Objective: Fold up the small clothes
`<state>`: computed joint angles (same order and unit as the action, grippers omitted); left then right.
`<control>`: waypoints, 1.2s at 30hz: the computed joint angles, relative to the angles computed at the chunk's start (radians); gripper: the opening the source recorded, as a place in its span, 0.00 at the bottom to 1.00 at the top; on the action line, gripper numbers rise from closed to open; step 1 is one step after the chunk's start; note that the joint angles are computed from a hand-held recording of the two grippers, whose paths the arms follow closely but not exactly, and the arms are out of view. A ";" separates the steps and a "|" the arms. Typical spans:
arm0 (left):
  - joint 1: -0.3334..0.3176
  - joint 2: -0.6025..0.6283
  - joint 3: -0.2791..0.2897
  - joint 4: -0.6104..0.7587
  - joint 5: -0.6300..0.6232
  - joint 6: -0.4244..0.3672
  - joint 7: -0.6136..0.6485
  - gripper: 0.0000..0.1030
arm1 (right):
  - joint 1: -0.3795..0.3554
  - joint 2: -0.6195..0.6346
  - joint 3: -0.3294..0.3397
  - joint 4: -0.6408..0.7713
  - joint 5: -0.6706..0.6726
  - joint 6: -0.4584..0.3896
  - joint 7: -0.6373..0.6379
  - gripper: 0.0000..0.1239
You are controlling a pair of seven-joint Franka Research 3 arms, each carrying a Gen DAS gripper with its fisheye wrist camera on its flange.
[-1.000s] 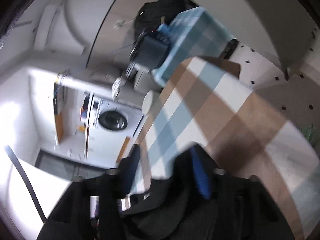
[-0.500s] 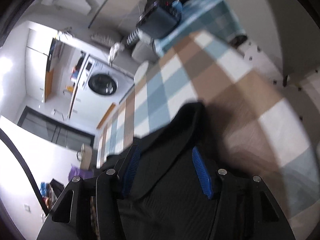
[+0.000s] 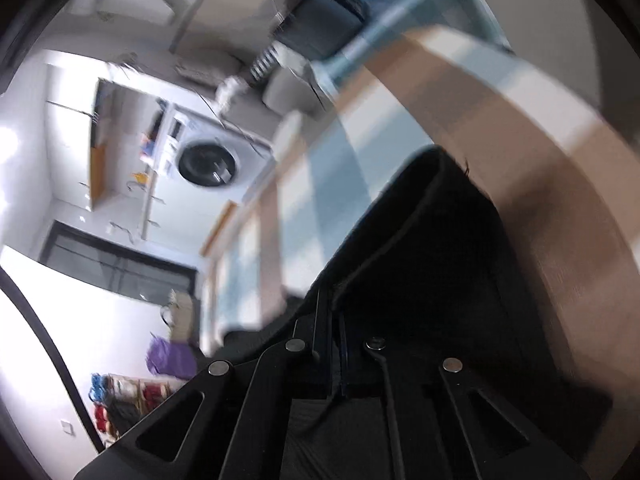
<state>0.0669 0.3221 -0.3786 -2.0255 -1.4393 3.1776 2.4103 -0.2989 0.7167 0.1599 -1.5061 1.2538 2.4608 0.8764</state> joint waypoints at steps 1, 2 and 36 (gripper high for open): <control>-0.002 -0.001 0.005 -0.002 0.008 0.005 -0.008 0.50 | -0.021 0.015 0.022 0.028 0.053 -0.002 -0.019 0.02; -0.013 -0.003 0.023 -0.010 0.054 0.005 -0.059 0.50 | -0.015 0.029 0.017 0.060 0.064 0.020 0.015 0.03; -0.451 0.147 0.652 0.088 1.294 0.006 -1.130 0.04 | 0.041 -0.209 -0.109 -0.277 -0.175 0.099 -0.093 0.33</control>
<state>-0.3845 0.4696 0.2729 -1.9370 -0.1450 3.1839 1.2805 -0.2575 0.5081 0.0510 -1.7836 1.0786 2.5595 0.7830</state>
